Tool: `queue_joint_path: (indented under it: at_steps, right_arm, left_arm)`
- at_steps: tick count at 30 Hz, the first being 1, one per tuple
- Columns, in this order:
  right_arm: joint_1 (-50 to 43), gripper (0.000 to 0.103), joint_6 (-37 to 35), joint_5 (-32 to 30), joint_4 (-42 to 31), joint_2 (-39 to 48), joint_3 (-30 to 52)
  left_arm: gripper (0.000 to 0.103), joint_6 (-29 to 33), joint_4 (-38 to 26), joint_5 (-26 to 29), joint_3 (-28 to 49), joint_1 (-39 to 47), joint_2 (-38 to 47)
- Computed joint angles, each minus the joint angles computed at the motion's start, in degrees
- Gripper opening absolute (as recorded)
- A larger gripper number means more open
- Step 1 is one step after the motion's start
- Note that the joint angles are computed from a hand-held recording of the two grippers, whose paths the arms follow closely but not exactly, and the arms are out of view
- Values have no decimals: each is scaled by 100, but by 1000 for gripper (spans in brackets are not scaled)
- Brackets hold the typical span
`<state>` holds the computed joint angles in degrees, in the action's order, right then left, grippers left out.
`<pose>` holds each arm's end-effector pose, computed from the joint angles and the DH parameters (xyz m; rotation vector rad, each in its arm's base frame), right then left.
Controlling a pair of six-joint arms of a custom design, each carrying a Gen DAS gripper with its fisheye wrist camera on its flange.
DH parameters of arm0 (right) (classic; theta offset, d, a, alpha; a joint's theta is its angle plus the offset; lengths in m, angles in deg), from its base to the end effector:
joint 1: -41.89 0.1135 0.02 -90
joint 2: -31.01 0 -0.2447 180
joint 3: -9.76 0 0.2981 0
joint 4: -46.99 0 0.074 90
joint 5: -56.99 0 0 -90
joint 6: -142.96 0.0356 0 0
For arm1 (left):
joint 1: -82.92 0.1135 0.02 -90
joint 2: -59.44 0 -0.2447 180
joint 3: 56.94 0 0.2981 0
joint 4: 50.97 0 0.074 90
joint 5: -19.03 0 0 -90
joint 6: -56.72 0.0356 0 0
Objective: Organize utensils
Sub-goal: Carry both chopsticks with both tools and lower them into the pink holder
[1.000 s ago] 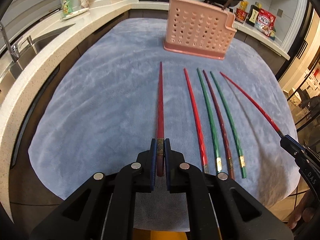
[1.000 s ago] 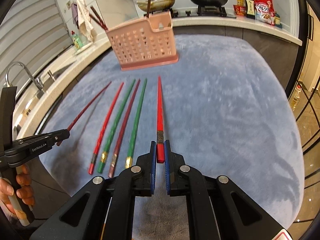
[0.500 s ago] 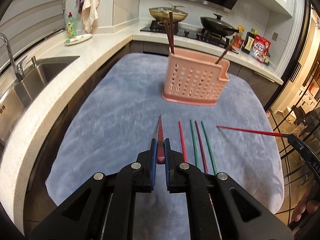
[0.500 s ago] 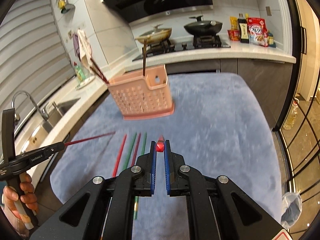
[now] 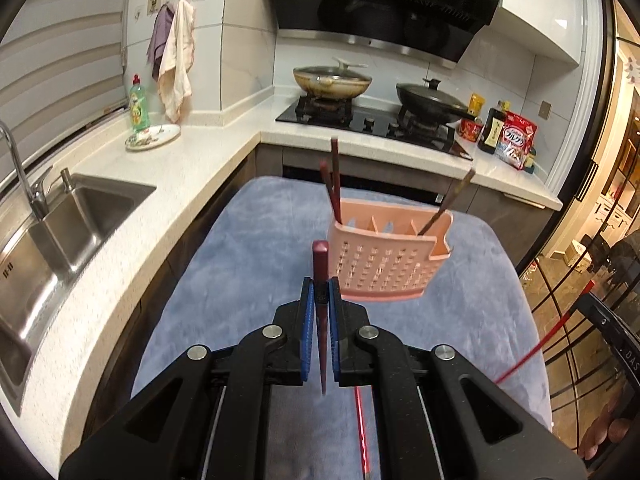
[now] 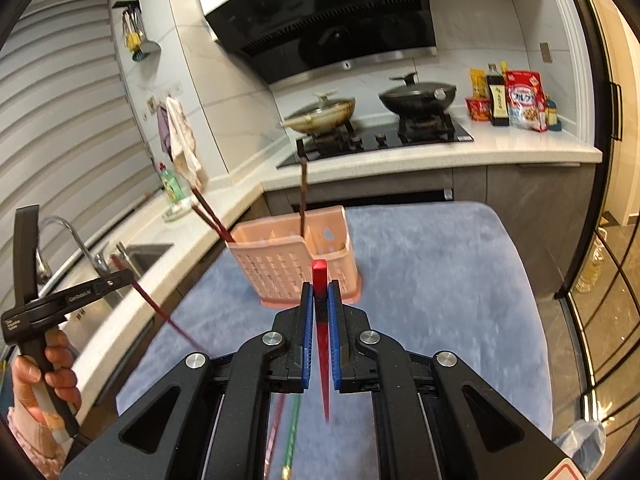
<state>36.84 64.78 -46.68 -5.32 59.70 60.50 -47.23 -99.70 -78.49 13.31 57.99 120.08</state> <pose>0.1755 -0.0071 0.2882 0.1645 2.0921 0.3215 0.2547 -0.1133 0.3076 0.1455 2.2509 -0.2172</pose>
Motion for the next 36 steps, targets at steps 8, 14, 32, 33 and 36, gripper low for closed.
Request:
queue_joint_path:
  at_steps: [8, 14, 32, 33, 36]
  right_arm:
    - [-1, 7, 239, -322, 760, 890, 825]
    - [161, 7, 455, -103, 1695, 2050, 1811]
    - [486, 7, 611, 383, 2664, 4852, 3518]
    - [491, 7, 618, 380, 2676, 4925, 3520]
    - [494, 7, 634, 337, 2738, 5171, 3428]
  left_arm:
    - [7, 175, 132, -51, 1068, -164, 524]
    - [7, 210, 496, -209, 2050, -180, 1174]
    - [7, 176, 1012, 34, 3475, 142, 3079]
    - [7, 159, 1037, 48, 3443, 157, 3123]
    - [7, 145, 1065, 114, 3417, 209, 3298]
